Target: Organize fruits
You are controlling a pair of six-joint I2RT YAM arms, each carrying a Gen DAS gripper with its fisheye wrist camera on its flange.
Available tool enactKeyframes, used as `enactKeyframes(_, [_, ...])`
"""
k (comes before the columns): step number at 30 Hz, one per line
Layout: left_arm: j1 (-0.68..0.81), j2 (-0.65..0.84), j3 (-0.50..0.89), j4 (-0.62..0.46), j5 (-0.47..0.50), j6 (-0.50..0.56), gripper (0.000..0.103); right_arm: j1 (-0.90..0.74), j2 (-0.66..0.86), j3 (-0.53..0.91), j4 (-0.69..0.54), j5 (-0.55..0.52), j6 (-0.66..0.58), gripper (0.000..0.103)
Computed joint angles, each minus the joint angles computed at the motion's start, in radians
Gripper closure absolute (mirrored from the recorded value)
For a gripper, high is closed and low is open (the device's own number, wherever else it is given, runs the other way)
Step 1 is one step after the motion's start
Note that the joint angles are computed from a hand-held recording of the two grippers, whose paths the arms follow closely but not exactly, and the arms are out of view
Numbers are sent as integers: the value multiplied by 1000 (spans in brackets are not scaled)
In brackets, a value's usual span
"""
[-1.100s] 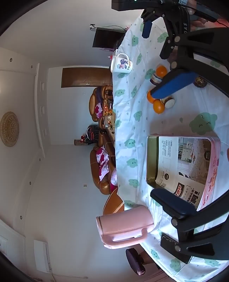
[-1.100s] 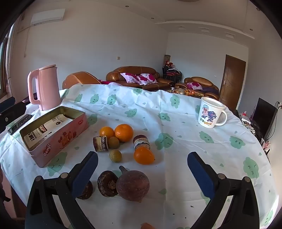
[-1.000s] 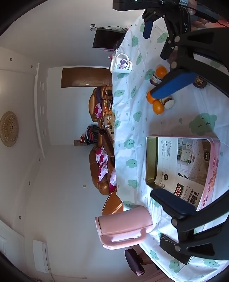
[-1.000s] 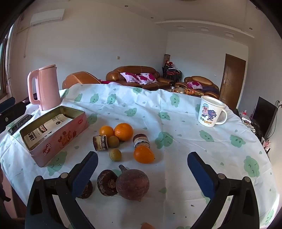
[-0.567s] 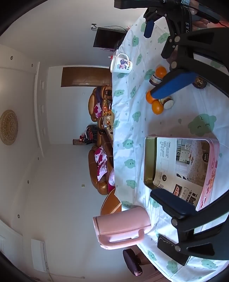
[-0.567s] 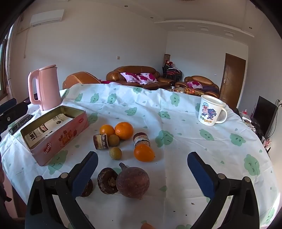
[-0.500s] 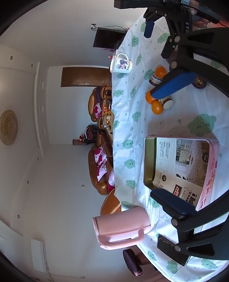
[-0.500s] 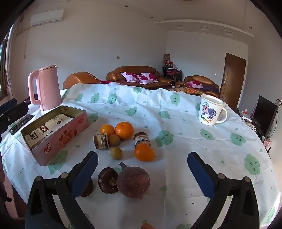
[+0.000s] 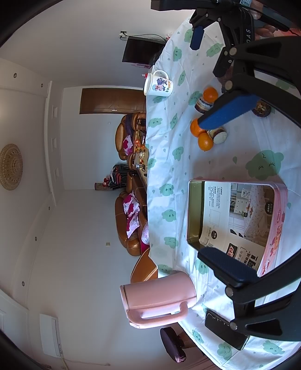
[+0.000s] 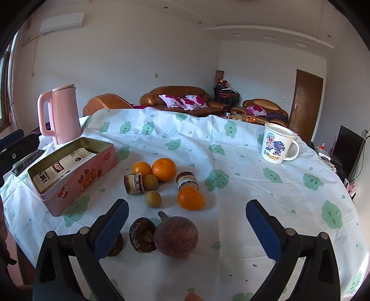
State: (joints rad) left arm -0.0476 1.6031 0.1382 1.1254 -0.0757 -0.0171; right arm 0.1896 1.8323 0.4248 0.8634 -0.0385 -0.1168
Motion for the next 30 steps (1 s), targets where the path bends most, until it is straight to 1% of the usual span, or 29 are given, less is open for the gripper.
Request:
enactKeyframes(20, [-7,8,0,5,-5,-6,0,-6,15,-5,13,-17,-1,1])
enactKeyframes(24, [-40,57,4,44,-33,-16,0,-9,16,-3,10,-20,-1,1])
enactKeyframes(30, [-50,95,16,56,-33,-22,0,-35,42,-1,26,-38,-7,1])
